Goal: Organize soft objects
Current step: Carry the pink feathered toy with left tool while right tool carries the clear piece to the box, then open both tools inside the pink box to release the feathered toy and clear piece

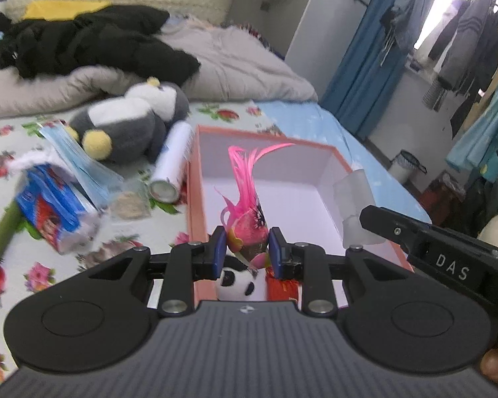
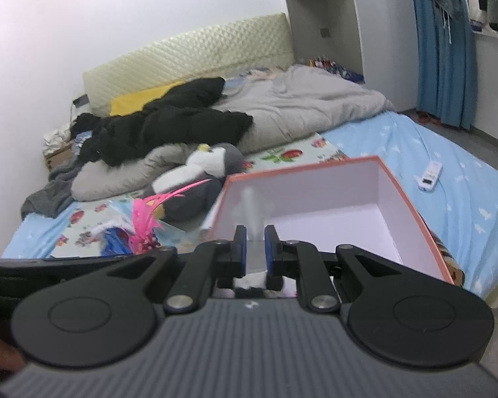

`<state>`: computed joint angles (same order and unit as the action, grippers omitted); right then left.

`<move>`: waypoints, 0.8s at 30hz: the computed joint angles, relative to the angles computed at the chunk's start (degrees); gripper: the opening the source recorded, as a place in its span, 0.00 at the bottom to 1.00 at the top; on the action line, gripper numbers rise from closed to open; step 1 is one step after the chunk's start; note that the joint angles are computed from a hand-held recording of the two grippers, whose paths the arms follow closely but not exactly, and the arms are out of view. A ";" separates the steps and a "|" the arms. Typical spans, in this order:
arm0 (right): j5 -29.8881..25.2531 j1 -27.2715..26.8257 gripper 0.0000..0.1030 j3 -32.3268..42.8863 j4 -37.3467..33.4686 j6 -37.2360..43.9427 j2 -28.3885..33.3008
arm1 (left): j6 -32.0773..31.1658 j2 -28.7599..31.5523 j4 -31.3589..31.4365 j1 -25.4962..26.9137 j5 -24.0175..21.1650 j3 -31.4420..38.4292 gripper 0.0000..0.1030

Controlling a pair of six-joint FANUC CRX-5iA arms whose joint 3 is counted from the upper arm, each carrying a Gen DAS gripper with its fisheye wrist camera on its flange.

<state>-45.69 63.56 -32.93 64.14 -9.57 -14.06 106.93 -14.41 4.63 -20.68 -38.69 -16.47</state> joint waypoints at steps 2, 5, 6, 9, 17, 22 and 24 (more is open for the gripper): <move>0.77 -1.11 0.14 -0.28 -1.49 0.84 0.21 | -0.87 2.23 0.68 -0.38 -0.16 0.91 0.31; 1.73 -2.56 0.14 -0.70 -3.17 1.80 0.43 | -1.99 5.49 1.53 -0.83 0.00 2.45 0.31; 1.83 -2.99 0.14 -0.73 -3.70 2.11 0.57 | -2.40 6.68 1.75 -0.96 -0.10 3.12 0.31; 2.71 -4.52 0.14 -0.88 -5.53 2.72 0.86 | -2.73 9.69 2.02 -1.17 -0.71 5.08 0.31; 6.06 -8.55 0.15 -0.97 -10.19 6.69 2.23 | -5.30 16.15 4.20 -1.37 -2.21 9.25 0.31; 8.48 -10.35 0.15 -0.84 -12.33 8.26 3.44 | -5.49 18.91 3.66 -1.78 -3.16 11.38 0.31; 9.01 -10.57 0.16 -0.88 -13.07 8.59 3.74 | -5.08 19.65 2.94 -1.92 -3.67 12.04 0.31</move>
<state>-36.69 52.99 -33.80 51.06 -0.98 -10.33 101.85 5.24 7.57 -22.60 -42.36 -4.43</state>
